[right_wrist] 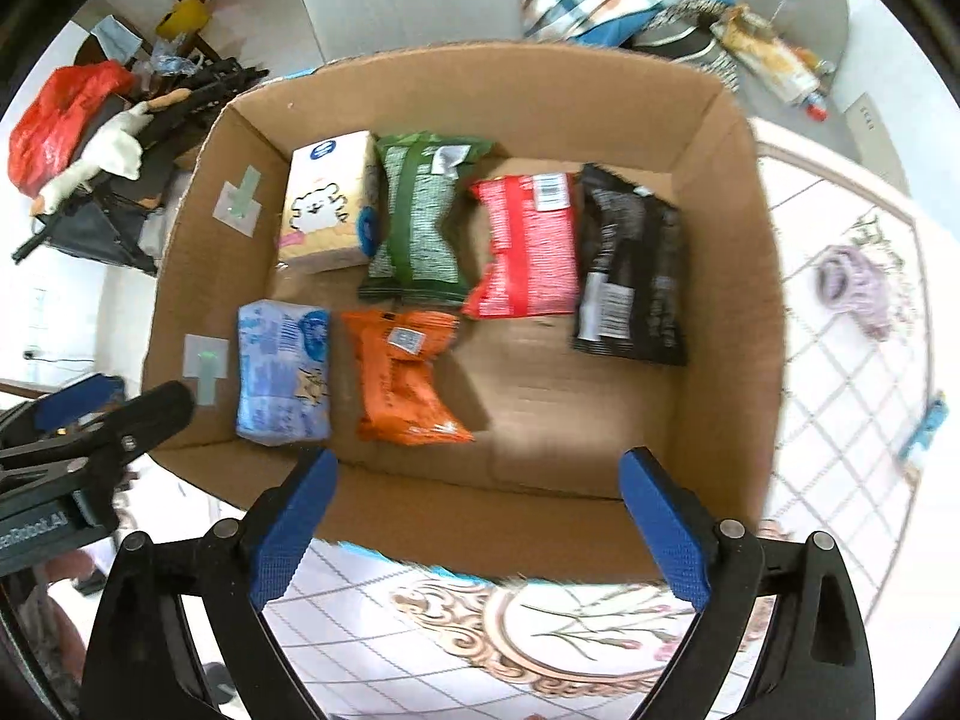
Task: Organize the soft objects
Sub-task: 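Lift both tools out of the box toward the lilac cloth and blue tube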
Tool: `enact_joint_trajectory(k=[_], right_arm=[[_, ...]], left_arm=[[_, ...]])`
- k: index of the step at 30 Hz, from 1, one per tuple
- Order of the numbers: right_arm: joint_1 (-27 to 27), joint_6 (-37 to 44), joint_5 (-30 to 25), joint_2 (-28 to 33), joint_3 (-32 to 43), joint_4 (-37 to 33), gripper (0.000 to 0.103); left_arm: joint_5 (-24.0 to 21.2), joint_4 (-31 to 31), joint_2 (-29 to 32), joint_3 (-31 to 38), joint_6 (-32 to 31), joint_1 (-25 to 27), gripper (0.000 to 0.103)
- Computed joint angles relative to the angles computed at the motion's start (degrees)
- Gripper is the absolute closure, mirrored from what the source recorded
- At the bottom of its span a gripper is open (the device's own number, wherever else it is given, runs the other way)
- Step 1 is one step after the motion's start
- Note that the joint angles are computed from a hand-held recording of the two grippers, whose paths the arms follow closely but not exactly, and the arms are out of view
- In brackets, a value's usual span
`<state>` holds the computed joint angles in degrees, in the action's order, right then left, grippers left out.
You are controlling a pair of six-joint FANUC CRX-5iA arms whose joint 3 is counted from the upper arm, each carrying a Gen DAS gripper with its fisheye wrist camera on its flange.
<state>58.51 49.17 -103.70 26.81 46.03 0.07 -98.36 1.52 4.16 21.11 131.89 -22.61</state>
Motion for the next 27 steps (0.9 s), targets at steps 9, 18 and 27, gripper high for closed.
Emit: enact_joint_trajectory(k=[9,18,27], right_arm=[[2.5,0.0,-0.3,-6.1,-2.3,5.0,0.006],[5.1,-1.2,-0.2,-12.3,-3.9,7.9,0.006],[4.8,-1.9,1.1,-16.0,-5.0,7.1,0.006]], left_arm=[[-3.4,-6.8,-0.3,8.0,5.1,-7.1,0.002],[-8.1,-11.4,1.6,17.3,7.4,-13.0,0.002],[-15.0,-19.8,7.0,28.6,6.2,-18.5,0.003]])
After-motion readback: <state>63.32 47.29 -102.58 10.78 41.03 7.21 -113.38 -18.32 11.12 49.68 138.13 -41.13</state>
